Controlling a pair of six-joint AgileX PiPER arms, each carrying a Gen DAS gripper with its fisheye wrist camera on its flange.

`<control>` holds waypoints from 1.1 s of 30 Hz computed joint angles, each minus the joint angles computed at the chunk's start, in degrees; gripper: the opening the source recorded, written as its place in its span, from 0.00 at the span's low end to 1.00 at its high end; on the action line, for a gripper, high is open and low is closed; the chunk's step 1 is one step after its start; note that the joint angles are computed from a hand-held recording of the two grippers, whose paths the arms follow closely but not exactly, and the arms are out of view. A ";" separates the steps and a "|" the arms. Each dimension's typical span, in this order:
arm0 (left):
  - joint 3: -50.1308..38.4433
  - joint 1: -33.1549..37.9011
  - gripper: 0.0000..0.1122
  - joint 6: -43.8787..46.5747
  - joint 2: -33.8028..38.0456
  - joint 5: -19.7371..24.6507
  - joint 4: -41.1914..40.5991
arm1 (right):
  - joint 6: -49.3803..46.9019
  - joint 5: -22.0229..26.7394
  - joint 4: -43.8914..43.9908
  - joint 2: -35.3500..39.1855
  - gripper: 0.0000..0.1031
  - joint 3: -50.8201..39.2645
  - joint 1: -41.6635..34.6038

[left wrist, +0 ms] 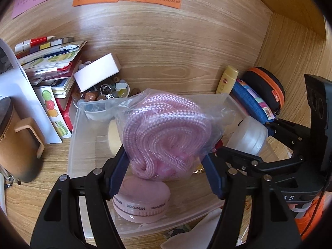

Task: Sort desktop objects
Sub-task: 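Carry both items over the clear box and open both grippers to drop them, then move both grippers back to the white pouch and blue card box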

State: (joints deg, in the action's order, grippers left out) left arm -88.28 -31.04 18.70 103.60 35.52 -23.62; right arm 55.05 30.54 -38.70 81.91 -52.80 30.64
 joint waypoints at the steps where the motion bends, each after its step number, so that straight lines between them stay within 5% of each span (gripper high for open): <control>1: 0.07 0.14 0.62 0.37 -0.12 0.05 -0.52 | 0.36 0.20 -0.37 0.17 0.64 -0.08 0.21; 20: 2.95 1.37 0.76 4.79 -3.79 -1.81 -6.01 | 5.61 3.83 -6.07 -0.53 0.73 -0.81 4.76; 33: 6.00 -0.02 0.87 -7.41 -9.37 -5.58 7.99 | 7.58 6.22 -6.94 -5.73 0.81 -0.48 3.94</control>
State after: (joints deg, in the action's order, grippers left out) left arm -82.28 -31.05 11.29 94.23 29.94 -15.63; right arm 62.63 36.76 -45.65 76.18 -53.28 34.58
